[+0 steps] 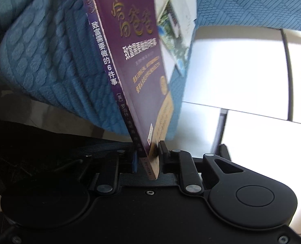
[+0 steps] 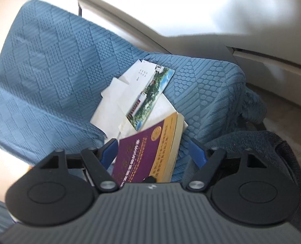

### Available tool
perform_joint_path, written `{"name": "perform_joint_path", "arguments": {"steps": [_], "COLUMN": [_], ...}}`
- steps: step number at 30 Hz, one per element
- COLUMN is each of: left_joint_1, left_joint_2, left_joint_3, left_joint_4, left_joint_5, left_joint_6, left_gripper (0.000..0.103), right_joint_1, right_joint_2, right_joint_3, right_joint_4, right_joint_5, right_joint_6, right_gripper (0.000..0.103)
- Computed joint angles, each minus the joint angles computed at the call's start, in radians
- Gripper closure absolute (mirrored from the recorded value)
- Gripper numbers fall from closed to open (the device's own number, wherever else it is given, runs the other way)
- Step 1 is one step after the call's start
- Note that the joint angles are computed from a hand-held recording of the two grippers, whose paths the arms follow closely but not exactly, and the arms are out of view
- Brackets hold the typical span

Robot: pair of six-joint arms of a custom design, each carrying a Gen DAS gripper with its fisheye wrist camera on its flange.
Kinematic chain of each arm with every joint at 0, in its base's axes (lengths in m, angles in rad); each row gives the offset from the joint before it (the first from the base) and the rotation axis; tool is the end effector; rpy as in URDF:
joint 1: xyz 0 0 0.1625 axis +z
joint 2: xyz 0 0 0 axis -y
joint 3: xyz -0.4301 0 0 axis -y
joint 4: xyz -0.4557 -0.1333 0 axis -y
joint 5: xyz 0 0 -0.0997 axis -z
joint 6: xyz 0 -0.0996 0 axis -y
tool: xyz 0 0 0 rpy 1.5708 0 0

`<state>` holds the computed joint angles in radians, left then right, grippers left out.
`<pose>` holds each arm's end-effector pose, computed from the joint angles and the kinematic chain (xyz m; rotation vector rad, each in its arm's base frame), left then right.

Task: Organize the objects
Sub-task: 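Close the right gripper on the purple book's spine while the left gripper holds it upright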

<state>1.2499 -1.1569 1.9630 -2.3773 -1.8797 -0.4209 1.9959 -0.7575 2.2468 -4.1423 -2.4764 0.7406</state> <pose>-0.0878 -0.5907 0.1326 0.1423 -2.8456 -0.1602 0.2359 -0.3879 0.0630 -1.0413 -2.1994 1.7973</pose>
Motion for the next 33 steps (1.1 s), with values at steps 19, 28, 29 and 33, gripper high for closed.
{"name": "perform_joint_path", "arguments": {"steps": [19, 28, 29, 33], "left_joint_1": [-0.004, 0.027, 0.027, 0.027], "left_joint_2": [-0.059, -0.06, -0.061, -0.075], "left_joint_3": [-0.07, -0.104, -0.105, -0.103], "left_joint_4": [0.033, 0.091, 0.091, 0.088], "left_joint_5": [-0.055, -0.042, -0.038, -0.01], "left_joint_6": [-0.053, -0.004, 0.001, 0.022], "left_gripper": [0.088, 0.088, 0.088, 0.087], "right_joint_1": [-0.116, -0.133, -0.134, -0.12], "right_joint_2": [-0.003, -0.006, -0.005, 0.008], "right_joint_3": [-0.054, -0.066, -0.066, -0.074], "right_joint_4": [0.018, 0.103, 0.105, 0.083], "right_joint_5": [0.295, 0.218, 0.219, 0.252], "right_joint_6": [0.171, 0.182, 0.173, 0.06], "right_gripper": [0.025, 0.064, 0.07, 0.079]}}
